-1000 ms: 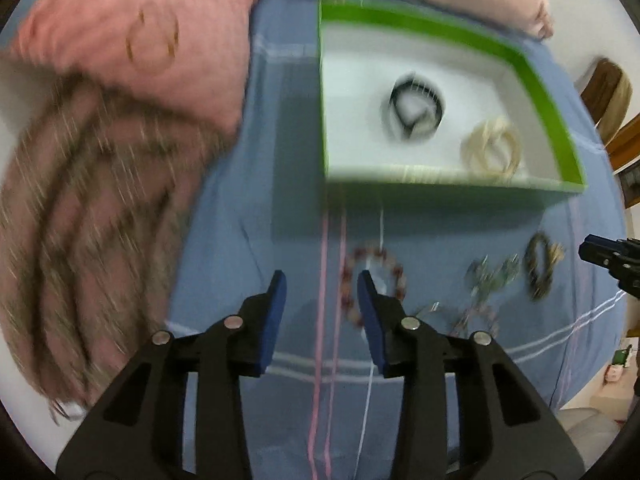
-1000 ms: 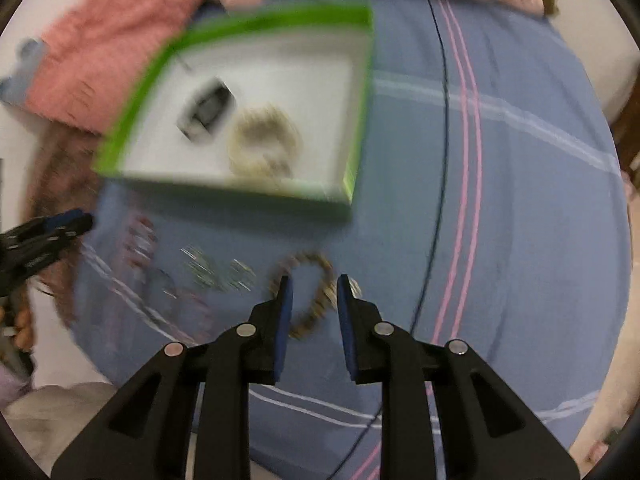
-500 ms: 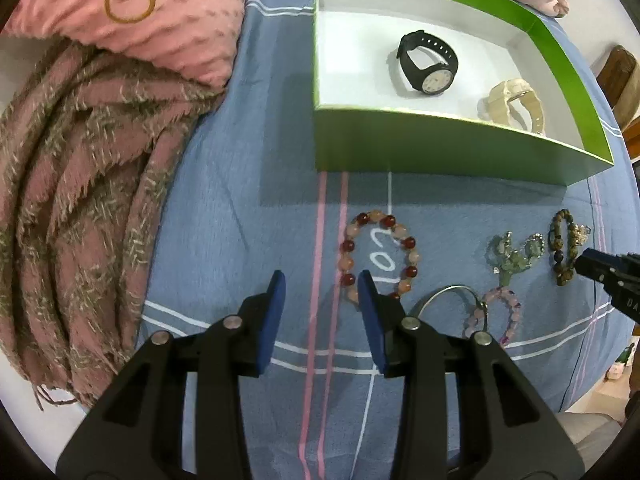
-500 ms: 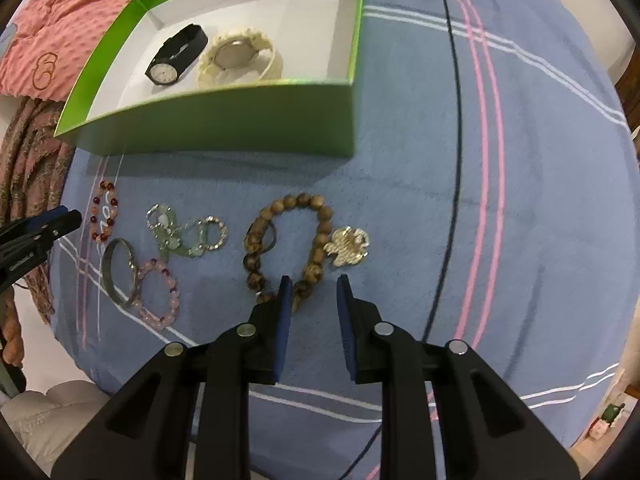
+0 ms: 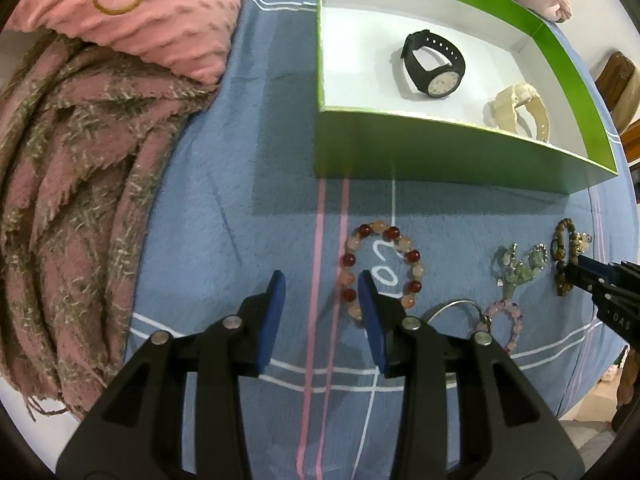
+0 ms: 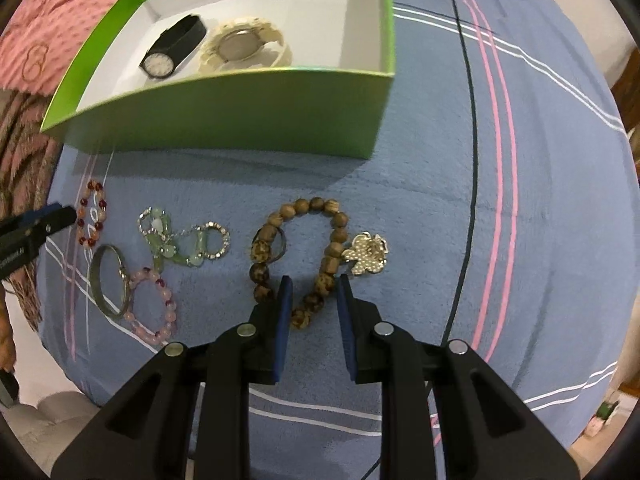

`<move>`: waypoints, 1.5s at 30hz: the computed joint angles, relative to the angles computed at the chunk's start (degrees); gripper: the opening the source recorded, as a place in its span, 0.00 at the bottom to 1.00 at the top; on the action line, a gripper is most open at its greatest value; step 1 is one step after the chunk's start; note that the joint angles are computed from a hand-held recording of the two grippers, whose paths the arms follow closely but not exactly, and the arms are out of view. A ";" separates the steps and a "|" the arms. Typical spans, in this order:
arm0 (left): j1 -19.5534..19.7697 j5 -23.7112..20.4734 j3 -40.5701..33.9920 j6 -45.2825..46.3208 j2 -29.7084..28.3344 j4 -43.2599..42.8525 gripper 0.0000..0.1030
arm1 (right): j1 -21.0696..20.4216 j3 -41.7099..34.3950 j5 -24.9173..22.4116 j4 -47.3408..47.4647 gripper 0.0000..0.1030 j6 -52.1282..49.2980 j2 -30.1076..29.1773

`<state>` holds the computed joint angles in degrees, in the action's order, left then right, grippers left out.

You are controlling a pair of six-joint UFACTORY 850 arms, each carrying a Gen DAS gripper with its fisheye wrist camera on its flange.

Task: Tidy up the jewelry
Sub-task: 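Grasp the red-and-white bead bracelet with the left tool while the right tool approaches the brown bead bracelet, then close the right tool on the brown wooden bead bracelet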

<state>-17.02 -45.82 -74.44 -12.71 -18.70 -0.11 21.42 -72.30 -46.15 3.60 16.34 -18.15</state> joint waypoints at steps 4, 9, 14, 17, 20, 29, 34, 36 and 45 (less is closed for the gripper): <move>0.01 -0.26 -1.39 0.90 -1.79 -0.75 0.39 | 1.05 -0.49 -0.75 1.29 0.15 -0.82 0.02; -0.33 0.37 -2.51 1.54 -3.42 -0.34 0.41 | 1.57 -1.03 -0.64 1.49 0.15 -0.83 -0.28; -1.91 1.01 -3.91 -0.10 -5.12 2.64 0.40 | 1.47 -0.76 -0.75 1.51 0.15 -1.04 0.02; -2.51 1.65 -4.02 -0.48 -5.38 2.82 0.24 | 1.33 -1.03 -0.73 1.49 0.15 -1.00 -0.26; -2.73 1.85 -4.23 -0.46 -5.56 2.53 0.08 | 0.82 -0.54 -0.68 1.40 0.15 -1.57 0.23; -3.16 2.88 -1.72 -1.33 -1.78 1.37 0.08 | 0.33 0.24 0.00 2.70 0.15 -2.14 0.93; -3.02 3.27 -2.09 -2.61 0.12 1.65 0.08 | 0.09 -0.54 0.07 2.64 0.15 -2.46 2.11; -3.17 3.51 -2.11 -3.05 1.04 2.12 0.08 | -0.07 -0.99 0.25 2.53 0.15 -2.42 2.80; -3.29 3.78 -3.40 -1.71 3.86 1.91 0.08 | -0.15 -2.85 1.71 0.74 0.06 -2.14 5.60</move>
